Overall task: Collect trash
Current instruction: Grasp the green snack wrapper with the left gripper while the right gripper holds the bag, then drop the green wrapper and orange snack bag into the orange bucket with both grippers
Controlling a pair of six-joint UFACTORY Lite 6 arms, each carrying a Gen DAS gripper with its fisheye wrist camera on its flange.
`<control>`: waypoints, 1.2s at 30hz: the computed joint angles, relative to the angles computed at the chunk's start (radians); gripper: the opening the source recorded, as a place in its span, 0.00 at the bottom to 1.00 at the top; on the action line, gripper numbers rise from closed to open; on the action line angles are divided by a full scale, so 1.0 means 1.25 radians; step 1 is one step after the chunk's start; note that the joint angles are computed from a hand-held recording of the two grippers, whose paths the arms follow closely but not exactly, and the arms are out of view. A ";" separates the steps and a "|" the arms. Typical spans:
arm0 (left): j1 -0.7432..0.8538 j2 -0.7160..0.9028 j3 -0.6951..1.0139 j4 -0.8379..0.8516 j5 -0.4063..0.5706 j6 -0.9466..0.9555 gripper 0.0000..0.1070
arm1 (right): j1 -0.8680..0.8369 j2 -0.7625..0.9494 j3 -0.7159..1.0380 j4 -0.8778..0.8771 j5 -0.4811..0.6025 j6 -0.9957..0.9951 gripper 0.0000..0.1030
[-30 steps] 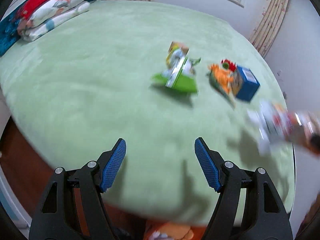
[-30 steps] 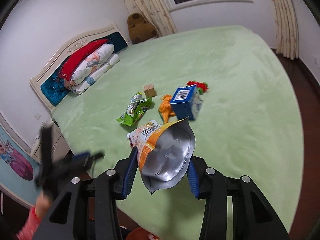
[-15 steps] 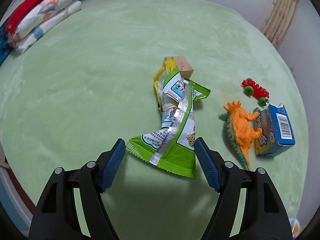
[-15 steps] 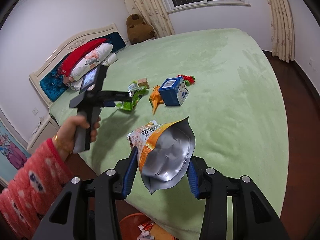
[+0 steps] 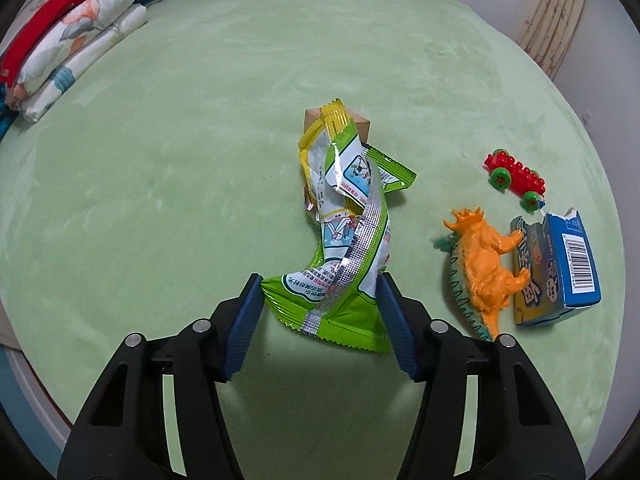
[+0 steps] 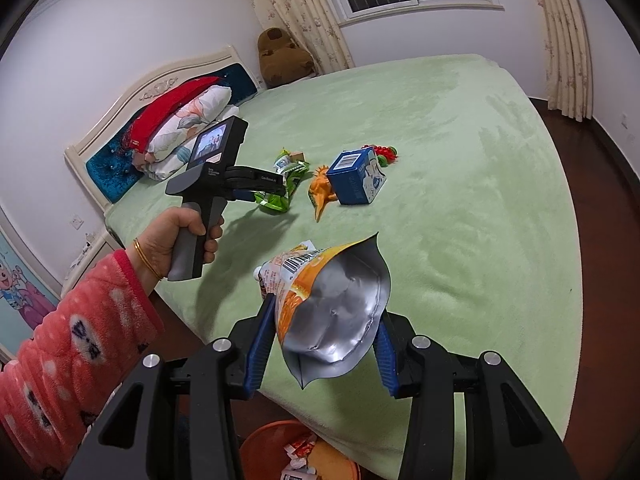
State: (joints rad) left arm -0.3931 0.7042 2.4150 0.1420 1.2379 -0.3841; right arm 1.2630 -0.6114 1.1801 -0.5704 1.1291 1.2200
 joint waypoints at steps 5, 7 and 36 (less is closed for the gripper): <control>0.009 -0.018 -0.015 -0.022 -0.006 -0.017 0.50 | 0.012 -0.003 -0.006 -0.008 0.002 0.012 0.43; 0.019 -0.064 -0.080 -0.044 -0.037 -0.004 0.49 | 0.027 -0.002 -0.007 -0.020 0.009 0.023 0.43; -0.999 -1.203 -1.053 0.301 0.223 -0.696 0.48 | 0.596 0.161 0.057 -0.078 0.295 0.279 0.43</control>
